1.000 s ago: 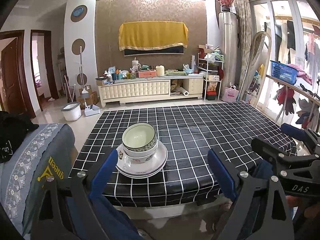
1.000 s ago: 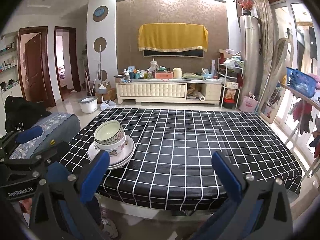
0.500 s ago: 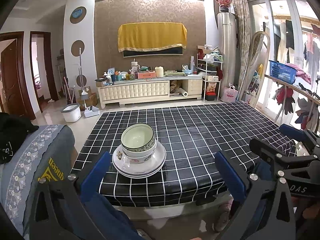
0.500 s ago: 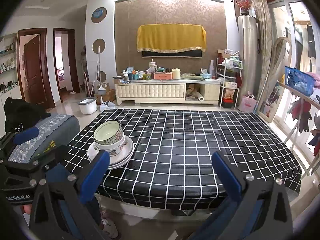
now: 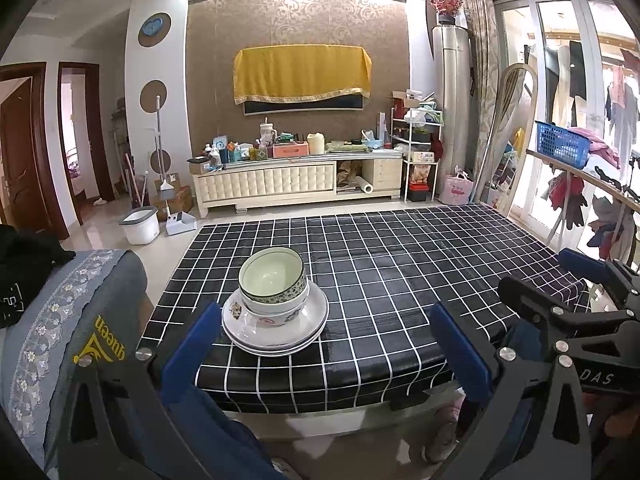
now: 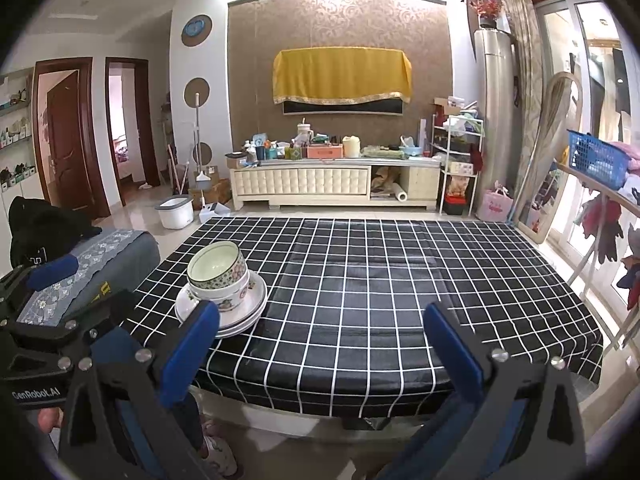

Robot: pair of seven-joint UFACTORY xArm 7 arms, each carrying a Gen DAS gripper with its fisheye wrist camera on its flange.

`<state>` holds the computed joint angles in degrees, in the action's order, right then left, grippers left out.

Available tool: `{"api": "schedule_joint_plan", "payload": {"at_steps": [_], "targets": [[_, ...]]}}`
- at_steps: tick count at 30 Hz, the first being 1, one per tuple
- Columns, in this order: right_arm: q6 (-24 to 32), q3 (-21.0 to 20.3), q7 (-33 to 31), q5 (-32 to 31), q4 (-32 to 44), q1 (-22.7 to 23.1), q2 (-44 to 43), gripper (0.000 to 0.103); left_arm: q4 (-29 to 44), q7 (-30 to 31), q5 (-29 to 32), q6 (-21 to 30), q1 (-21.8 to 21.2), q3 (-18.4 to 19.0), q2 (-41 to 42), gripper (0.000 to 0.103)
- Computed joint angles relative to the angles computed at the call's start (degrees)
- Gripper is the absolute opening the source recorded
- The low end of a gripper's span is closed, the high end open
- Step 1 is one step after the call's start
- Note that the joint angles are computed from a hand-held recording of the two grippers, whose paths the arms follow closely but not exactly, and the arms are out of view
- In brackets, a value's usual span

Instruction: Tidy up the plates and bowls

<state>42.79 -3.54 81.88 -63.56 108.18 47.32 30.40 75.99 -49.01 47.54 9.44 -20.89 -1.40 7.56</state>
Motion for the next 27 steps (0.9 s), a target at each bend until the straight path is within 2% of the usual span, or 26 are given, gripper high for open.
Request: {"api": "schedule_joint_plan", "payload": {"at_steps": [15,27], "targets": [[-0.25,0.16,-1.18,1.49,-0.06,-0.21,-0.05,0.103,0.04,-0.65,1.19,1.83,0.0,-0.53,-0.3,0.103],[-0.47,0.24,-1.86,2.57,0.32,-0.46,0.24,0.103,-0.36,-0.57,0.99,1.41,0.16,-0.79,-0.51,0.103]]}}
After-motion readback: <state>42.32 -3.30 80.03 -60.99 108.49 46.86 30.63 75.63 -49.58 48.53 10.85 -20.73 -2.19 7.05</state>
